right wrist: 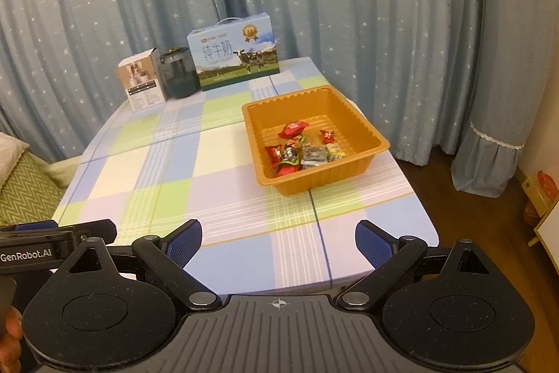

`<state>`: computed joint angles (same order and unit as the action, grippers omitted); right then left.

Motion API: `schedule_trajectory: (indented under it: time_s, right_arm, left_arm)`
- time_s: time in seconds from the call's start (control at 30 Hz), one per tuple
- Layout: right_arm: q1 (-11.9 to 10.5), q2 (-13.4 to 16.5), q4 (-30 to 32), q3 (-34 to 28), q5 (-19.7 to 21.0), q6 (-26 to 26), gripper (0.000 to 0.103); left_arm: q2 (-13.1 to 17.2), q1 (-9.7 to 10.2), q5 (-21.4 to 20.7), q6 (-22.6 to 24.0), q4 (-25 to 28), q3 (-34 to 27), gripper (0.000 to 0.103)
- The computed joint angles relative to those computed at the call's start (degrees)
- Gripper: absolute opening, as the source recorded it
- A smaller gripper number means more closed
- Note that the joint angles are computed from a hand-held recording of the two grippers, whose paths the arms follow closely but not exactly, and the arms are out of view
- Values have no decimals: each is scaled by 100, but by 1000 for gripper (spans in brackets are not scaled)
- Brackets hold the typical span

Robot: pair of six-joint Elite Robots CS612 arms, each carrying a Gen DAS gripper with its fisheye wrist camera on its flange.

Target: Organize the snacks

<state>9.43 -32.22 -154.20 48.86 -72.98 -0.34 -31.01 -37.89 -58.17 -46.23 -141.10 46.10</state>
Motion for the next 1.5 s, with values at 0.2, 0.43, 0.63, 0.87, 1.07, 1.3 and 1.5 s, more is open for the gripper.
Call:
schedule_trajectory:
  time_s: [0.2,0.43,0.63,0.87,1.07,1.3,1.5]
  right_arm:
    - [3,-56,-50,98,8,-35,94]
    - [9,-93,-109,179,2,-99,94]
    - [0,-107,-113,211,20,-95,94]
    - [-3,-119,-129,245,5,-96,94]
    - [-5,-121,-123,247,16,-90,94]
    - [-7,-120,-122,244,17,-94,94]
    - [-9,-119,-116,241,18,-95,94]
  left_arm:
    - [-43,-36,42,91,-72,107,103]
    - [-59,-57,59,146,-119,150,103]
    - [-55,-65,103,174,-135,142,103]
    - [-55,-69,96,209,-169,149,103]
    - [-55,-68,94,217,-188,159,103]
    - [-46,-67,81,206,-173,147,103]
    - [-43,-64,74,205,-168,142,103]
